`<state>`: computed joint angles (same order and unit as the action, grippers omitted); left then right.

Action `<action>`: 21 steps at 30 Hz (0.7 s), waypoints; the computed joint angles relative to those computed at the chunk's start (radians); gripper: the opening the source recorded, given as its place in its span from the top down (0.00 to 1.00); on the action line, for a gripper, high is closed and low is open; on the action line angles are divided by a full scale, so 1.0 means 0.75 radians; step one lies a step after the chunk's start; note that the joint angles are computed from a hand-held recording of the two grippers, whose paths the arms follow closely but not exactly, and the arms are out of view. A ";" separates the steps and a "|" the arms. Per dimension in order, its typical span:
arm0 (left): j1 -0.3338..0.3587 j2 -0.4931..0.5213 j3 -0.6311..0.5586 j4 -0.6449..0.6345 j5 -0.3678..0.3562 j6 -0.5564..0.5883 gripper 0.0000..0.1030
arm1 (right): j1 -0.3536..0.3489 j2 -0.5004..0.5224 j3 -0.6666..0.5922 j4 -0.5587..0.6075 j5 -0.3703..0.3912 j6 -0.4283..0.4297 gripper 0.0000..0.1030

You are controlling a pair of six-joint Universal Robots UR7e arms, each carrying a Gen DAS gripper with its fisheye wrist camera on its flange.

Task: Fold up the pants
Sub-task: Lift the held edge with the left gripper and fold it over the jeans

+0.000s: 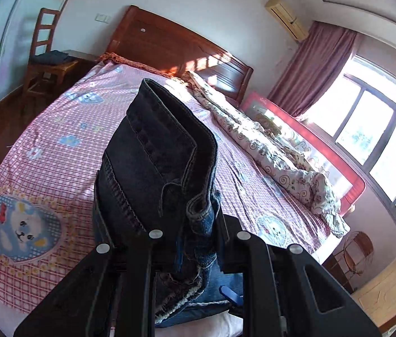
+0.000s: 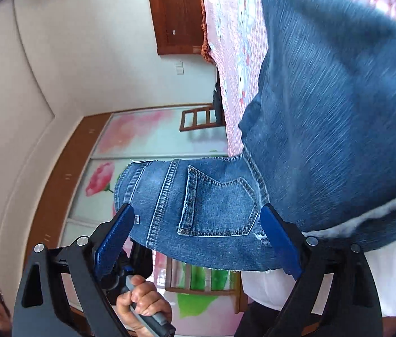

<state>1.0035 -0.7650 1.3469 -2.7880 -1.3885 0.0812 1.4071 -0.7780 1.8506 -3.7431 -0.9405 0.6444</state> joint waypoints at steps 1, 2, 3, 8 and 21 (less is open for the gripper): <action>-0.014 0.016 -0.002 0.006 -0.004 0.009 0.84 | -0.030 -0.023 0.050 -0.072 0.007 0.021 0.12; -0.026 0.034 -0.007 0.023 -0.019 0.016 0.84 | -0.061 -0.046 0.098 -0.139 0.014 0.031 0.12; -0.040 0.052 -0.011 0.036 -0.024 0.029 0.84 | -0.089 -0.067 0.141 -0.206 0.011 0.038 0.12; -0.097 0.164 -0.032 0.114 -0.002 0.115 0.84 | -0.212 -0.031 0.236 -0.728 0.037 0.289 0.12; -0.207 0.297 0.101 0.162 0.246 0.529 0.51 | -0.269 -0.026 0.269 -0.948 0.055 0.322 0.12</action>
